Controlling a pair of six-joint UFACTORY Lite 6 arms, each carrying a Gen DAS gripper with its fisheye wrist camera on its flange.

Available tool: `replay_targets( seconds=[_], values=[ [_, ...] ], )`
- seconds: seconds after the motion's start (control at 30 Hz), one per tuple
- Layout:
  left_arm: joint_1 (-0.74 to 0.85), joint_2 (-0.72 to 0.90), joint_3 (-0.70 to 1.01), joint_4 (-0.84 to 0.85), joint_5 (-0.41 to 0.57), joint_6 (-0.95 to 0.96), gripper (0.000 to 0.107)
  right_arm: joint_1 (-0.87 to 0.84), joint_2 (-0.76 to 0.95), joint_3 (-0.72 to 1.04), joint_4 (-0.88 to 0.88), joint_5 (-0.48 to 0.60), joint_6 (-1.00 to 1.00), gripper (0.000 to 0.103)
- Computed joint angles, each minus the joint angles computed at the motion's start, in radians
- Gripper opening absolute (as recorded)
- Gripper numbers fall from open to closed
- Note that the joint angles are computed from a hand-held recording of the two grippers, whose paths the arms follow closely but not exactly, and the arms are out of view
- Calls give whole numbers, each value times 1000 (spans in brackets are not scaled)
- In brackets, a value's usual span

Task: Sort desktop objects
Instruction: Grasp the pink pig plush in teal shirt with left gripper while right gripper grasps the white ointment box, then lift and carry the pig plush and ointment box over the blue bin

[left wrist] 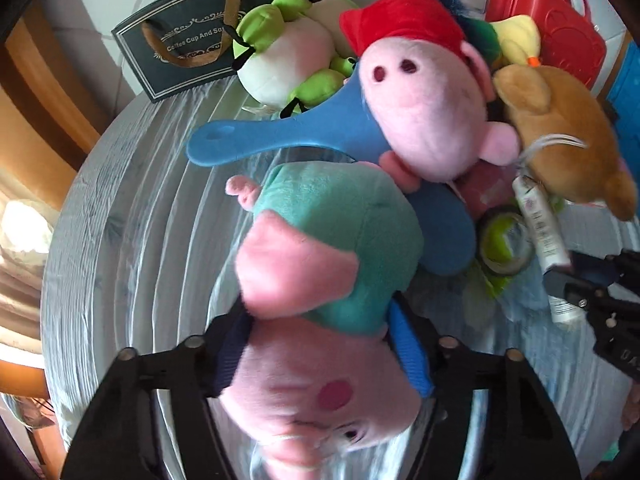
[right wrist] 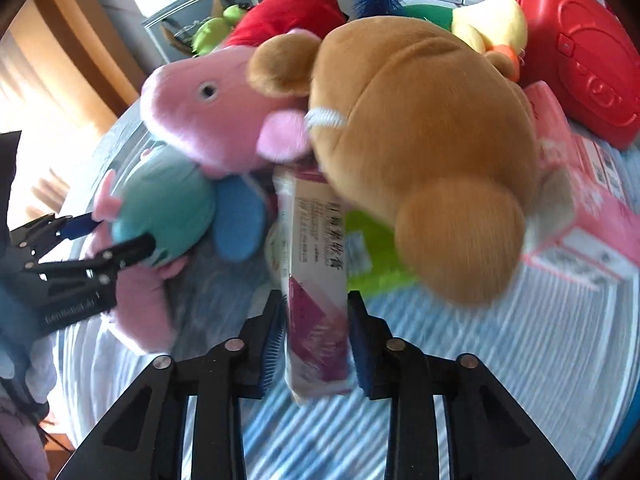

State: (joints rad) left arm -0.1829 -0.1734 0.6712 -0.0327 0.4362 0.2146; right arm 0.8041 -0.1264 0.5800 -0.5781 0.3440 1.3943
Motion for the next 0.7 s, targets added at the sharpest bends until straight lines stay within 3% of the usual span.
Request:
replay_targets(
  seconds=[0.27, 0.4, 0.5, 0.6, 0.7],
  values=[
    [73, -118, -43, -94, 136, 100, 55, 152, -84, -61, 51, 85, 118, 31],
    [66, -138, 15, -52, 182, 42, 56, 93, -105, -58, 79, 83, 62, 54],
    [54, -60, 88, -30, 164, 28, 76, 82, -72, -17, 81, 88, 36, 68],
    [32, 47, 128, -34, 142, 30, 77, 50, 18, 45, 97, 45, -9, 72],
    [-19, 143, 120, 66, 99, -83, 77, 30, 123, 126, 118, 14, -52, 72]
  ],
)
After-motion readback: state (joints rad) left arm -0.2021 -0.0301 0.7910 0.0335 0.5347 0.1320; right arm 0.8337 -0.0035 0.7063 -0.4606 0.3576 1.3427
